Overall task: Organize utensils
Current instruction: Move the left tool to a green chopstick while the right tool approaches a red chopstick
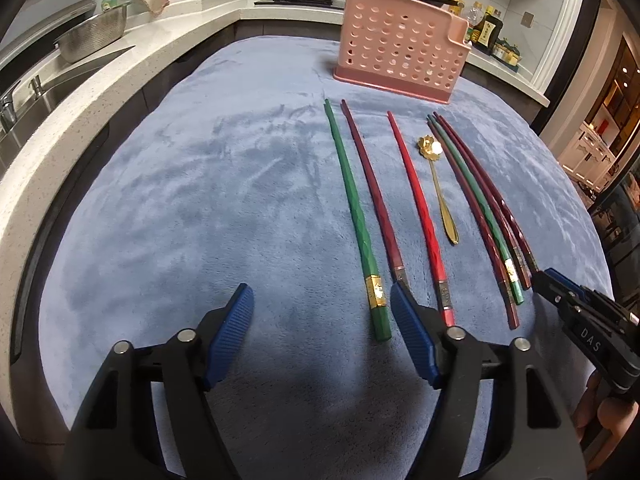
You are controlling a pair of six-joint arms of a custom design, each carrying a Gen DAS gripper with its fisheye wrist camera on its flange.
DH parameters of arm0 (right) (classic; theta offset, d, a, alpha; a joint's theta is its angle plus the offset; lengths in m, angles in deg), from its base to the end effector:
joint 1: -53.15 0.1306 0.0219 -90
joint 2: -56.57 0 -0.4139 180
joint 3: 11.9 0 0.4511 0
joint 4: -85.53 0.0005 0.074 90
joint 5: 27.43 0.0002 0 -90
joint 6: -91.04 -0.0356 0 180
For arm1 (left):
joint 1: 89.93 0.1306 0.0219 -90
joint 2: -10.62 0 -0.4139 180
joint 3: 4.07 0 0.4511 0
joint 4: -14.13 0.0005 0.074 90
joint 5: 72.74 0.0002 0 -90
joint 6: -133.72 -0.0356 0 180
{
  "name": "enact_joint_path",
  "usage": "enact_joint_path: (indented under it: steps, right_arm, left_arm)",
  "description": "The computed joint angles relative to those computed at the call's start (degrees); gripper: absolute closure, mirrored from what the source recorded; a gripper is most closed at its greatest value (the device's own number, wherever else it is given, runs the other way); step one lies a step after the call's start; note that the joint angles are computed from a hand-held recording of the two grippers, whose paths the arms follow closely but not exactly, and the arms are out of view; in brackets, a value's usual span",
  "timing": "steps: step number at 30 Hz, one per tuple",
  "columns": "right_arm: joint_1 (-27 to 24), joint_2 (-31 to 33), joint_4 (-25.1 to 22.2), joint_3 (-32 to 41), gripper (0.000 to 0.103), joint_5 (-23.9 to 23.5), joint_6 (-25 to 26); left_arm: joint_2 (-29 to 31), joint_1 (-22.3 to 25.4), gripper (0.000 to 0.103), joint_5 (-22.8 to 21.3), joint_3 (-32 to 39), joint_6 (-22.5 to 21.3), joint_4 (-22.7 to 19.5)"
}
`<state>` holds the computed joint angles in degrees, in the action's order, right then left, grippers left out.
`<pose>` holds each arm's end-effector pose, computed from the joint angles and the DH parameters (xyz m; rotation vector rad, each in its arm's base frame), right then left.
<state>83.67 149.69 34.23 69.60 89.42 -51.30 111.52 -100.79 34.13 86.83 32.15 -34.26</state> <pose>0.4687 0.2570 0.3588 0.6107 2.4134 -0.0488 0.5881 -0.1238 0.3666 0.6044 2.4947 -0.3758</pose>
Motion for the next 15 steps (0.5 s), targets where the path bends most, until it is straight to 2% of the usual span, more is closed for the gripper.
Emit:
enact_joint_path:
  steps: [4,10,15]
  right_arm:
    - [-0.25,0.36,0.38,0.33,0.089,-0.44,0.28]
    - [-0.49,0.59,0.77,0.35,0.091,-0.62,0.42]
    - [-0.56,0.79,1.09,0.32,0.091,-0.54,0.54]
  left_arm:
    - [0.93,-0.65,0.043,-1.01,0.45,-0.40,-0.82]
    - [1.09,-1.25,0.042,-2.08,0.18,-1.09,0.09]
    - [1.06,-1.59,0.047,-3.82,-0.31,-1.89,0.71]
